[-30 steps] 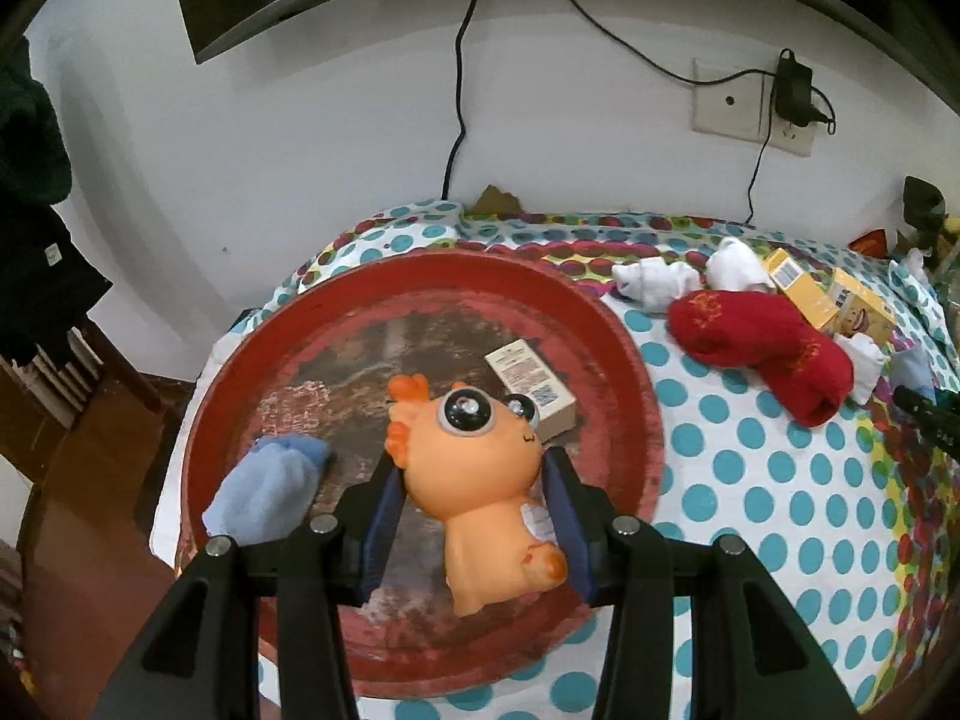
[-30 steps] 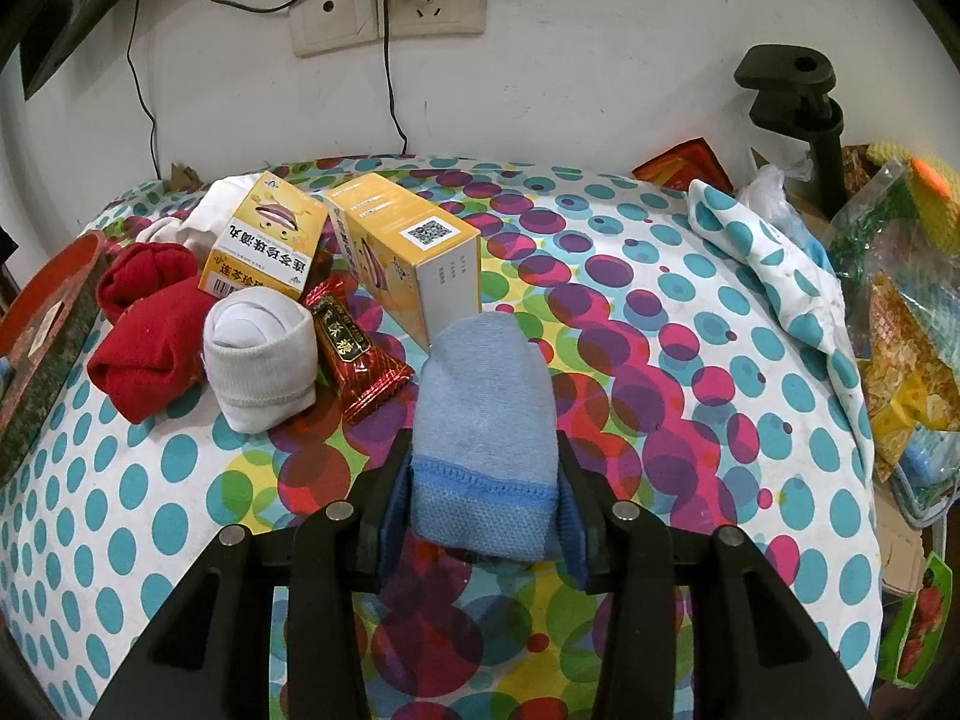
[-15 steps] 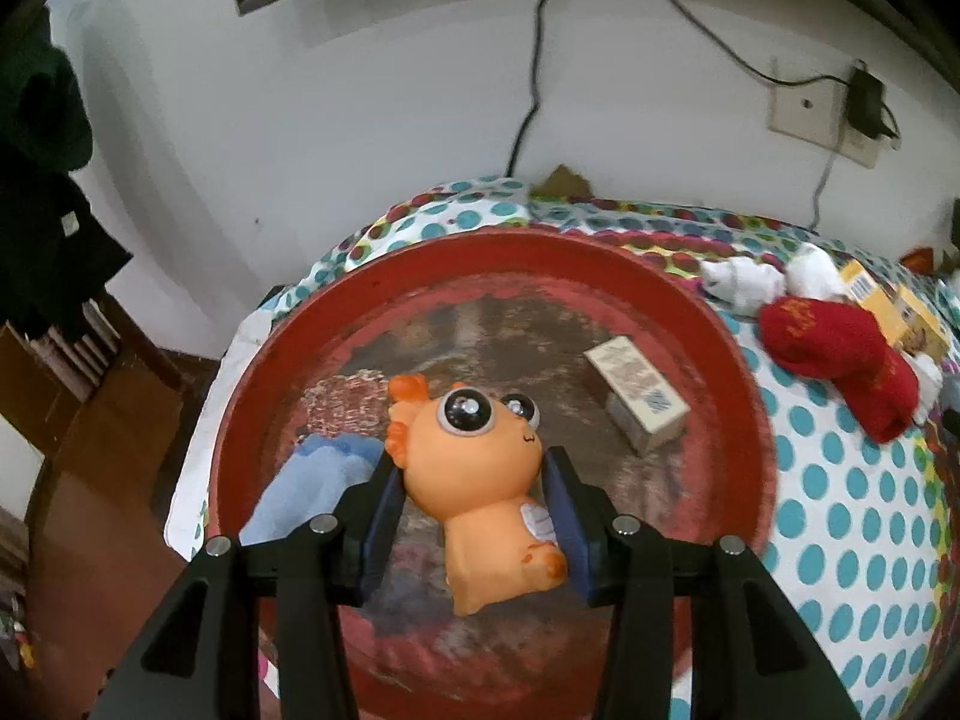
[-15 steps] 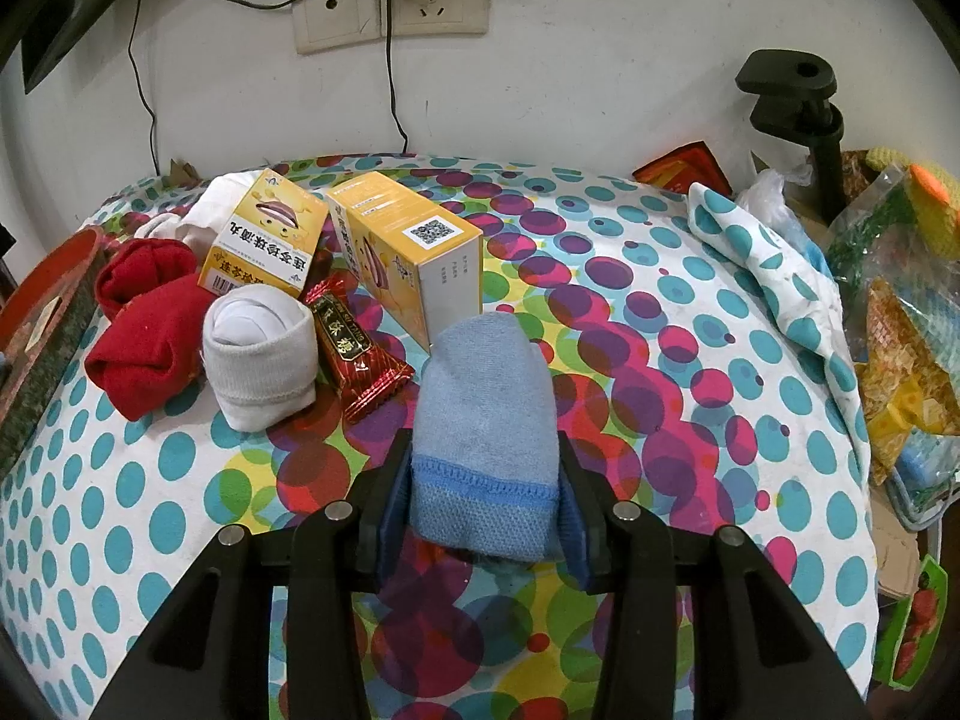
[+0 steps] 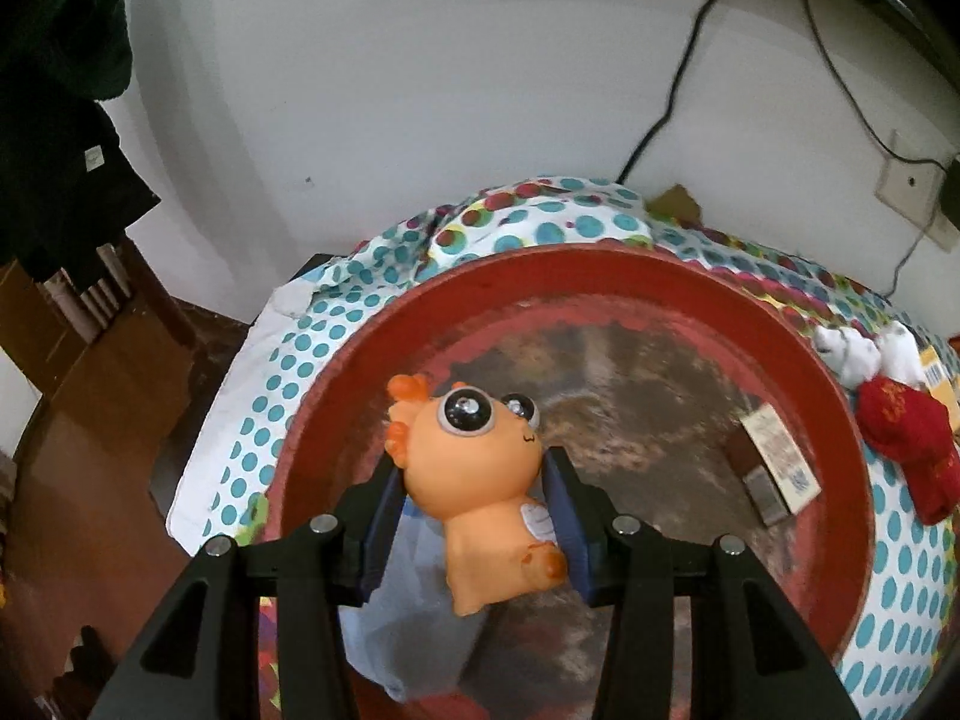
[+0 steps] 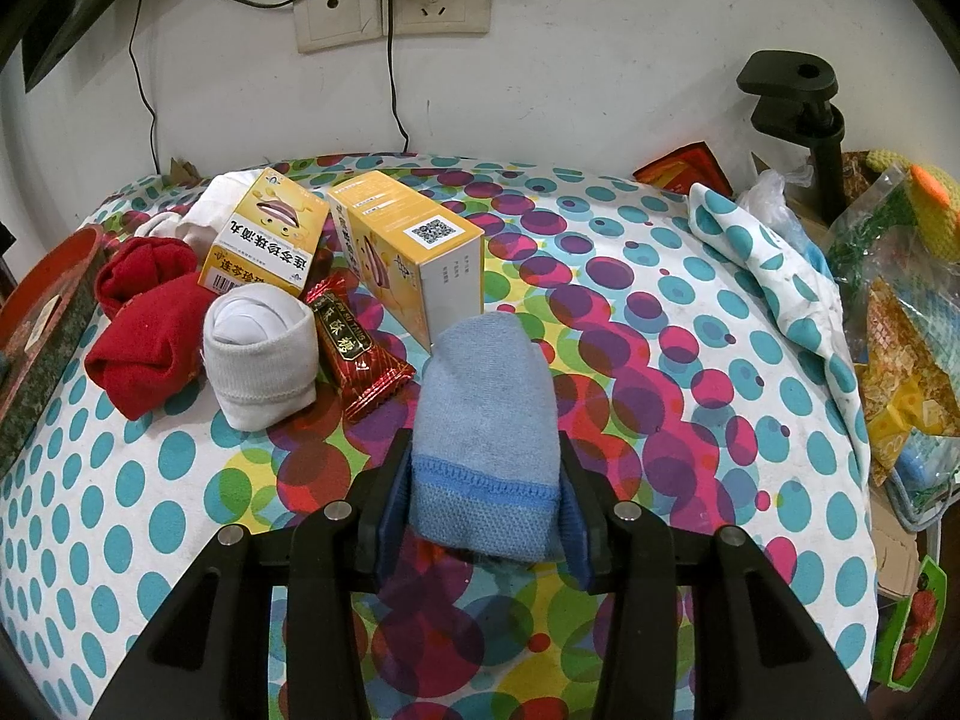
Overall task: Organize objects
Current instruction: 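Carry the orange toy with the left gripper over the red tray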
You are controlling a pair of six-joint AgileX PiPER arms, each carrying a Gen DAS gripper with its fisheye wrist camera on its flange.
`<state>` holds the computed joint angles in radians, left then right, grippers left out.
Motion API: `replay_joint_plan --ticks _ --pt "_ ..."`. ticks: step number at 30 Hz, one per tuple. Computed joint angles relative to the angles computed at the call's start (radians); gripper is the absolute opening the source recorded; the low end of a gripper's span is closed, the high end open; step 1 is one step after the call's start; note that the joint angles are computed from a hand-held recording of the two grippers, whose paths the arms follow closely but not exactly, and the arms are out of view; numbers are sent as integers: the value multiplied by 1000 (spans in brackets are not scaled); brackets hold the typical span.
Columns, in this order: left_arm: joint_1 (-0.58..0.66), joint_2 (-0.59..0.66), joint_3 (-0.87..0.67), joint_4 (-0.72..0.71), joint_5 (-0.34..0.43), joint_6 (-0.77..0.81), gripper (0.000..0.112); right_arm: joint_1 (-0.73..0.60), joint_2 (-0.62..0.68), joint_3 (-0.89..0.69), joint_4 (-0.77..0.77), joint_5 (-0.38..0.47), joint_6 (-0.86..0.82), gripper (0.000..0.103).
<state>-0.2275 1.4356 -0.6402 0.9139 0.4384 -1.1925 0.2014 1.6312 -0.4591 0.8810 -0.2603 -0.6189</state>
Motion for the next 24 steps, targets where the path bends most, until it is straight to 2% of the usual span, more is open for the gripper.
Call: replay_joint_plan --ticks 6,12,18,24 --pt "72 50 -31 44 -6 -13 47 12 3 -5 56 -9 -49 42" --pt "166 92 -53 7 -63 38 47 21 3 -7 79 -11 -64 42" --pt "198 123 -54 39 -96 5 47 29 3 -14 135 -15 -118 42" --pt "248 138 -37 15 -150 39 48 30 3 -14 155 -21 -144 42"
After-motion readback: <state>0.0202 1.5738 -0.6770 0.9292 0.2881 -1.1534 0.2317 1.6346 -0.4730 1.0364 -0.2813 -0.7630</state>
